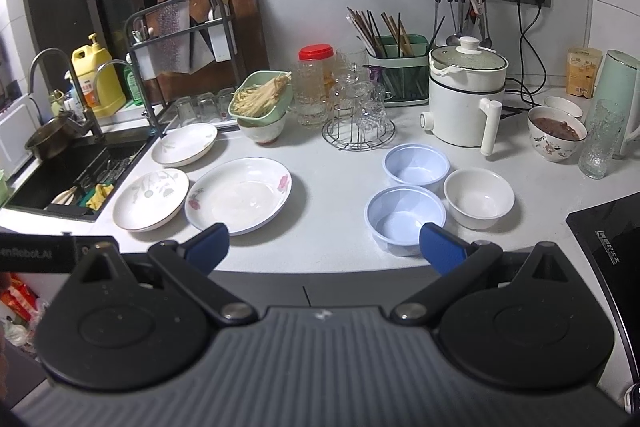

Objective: Organize plates and bowls

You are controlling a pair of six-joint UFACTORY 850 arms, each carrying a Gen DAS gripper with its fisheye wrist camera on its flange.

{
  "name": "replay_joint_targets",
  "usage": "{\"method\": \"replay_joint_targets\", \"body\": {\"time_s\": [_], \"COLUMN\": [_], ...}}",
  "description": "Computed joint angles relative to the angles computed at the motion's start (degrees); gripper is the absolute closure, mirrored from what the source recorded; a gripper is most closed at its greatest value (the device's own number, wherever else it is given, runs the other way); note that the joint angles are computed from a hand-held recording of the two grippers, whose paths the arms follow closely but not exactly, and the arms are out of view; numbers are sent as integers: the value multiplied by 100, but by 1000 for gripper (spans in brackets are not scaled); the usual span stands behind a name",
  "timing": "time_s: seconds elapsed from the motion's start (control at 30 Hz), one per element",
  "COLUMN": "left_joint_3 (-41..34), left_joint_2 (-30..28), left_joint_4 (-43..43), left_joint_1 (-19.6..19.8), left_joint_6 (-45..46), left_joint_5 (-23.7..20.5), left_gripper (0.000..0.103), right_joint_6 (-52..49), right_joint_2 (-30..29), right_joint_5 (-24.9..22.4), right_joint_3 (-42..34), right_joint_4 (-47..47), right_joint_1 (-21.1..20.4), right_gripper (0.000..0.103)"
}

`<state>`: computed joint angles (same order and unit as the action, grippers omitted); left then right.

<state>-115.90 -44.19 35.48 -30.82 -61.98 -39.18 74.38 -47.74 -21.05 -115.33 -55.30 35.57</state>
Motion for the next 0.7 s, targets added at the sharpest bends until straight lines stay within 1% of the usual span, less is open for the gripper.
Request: {"method": "replay_joint_targets", "body": {"time_s": [0.23, 0.37, 0.7], "left_joint_3": [-141, -69, -162], "left_joint_2": [-97, -66, -106], "left_joint_4": [-128, -161, -178], "left_joint_1": [9, 27, 28], "left_joint_6": [224, 200, 375], "left_joint_5": [-143, -147, -177], "left_gripper": [2, 2, 2], "right_joint_6": [-4, 168, 46], "right_joint_2": [19, 42, 22], "right_joint_5": [28, 16, -41], "right_joint_3": [65, 112, 77], "right_joint_4": [45, -156, 26], "right_joint_1": [0, 20, 35], "right_gripper": [0, 0, 0]}}
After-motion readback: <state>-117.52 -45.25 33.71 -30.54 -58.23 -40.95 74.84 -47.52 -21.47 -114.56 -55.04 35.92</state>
